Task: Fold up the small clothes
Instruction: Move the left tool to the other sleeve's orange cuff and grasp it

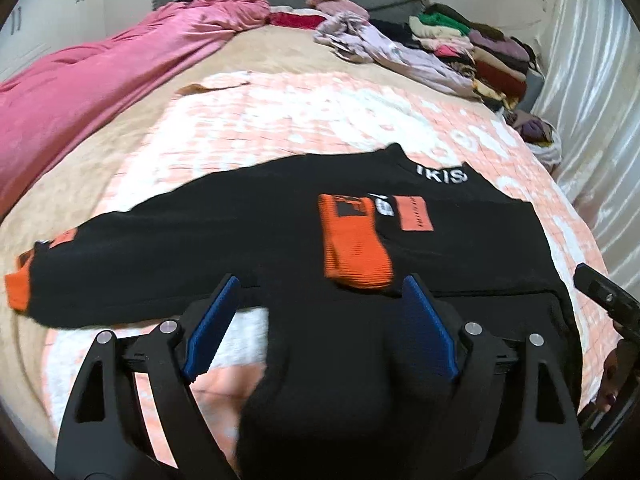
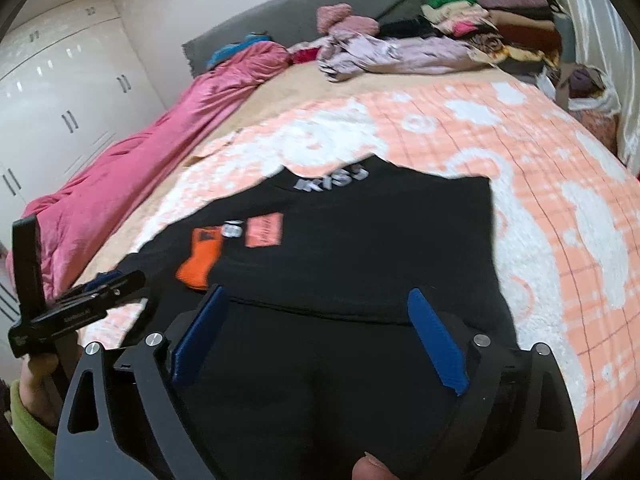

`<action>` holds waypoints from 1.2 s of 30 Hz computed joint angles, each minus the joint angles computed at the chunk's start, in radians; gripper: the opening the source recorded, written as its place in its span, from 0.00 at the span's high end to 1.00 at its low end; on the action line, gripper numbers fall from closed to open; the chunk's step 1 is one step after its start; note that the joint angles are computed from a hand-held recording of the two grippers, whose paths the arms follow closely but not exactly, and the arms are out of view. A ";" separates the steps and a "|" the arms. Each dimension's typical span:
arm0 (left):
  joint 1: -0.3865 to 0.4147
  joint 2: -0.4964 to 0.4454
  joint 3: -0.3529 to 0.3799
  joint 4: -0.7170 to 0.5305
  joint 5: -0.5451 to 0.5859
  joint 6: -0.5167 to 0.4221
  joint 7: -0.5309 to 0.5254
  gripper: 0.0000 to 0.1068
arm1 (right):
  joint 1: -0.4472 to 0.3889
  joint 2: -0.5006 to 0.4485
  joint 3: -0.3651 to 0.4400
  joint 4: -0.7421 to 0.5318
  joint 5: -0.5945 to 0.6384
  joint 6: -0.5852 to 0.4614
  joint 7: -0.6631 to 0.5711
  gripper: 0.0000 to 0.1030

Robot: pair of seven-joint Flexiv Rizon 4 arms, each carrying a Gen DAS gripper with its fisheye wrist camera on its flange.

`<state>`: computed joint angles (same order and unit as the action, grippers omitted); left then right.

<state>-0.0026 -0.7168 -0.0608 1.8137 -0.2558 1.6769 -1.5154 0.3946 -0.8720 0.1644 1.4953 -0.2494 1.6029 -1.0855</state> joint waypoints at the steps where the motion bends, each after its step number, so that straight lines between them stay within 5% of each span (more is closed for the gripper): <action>1: 0.017 0.011 -0.013 0.019 0.002 0.016 -0.001 0.29 | 0.004 0.000 0.002 -0.006 -0.004 -0.001 -0.004 0.10; 13: 0.107 0.080 -0.029 0.140 0.025 0.137 -0.044 0.18 | 0.070 -0.018 0.021 -0.105 -0.045 -0.061 -0.058 0.10; 20: 0.236 0.099 -0.106 0.210 0.070 0.183 -0.095 0.16 | 0.113 -0.049 0.028 -0.169 -0.049 -0.107 -0.100 0.10; 36: 0.441 0.094 -0.123 0.306 0.115 0.231 -0.286 0.16 | 0.218 -0.176 0.070 -0.407 -0.037 -0.243 -0.270 0.10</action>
<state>0.4389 -0.6232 -0.1837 2.1201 -0.1408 1.9081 -1.8013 0.6125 -1.0478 0.2344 1.0886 -0.2867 1.3602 -1.3554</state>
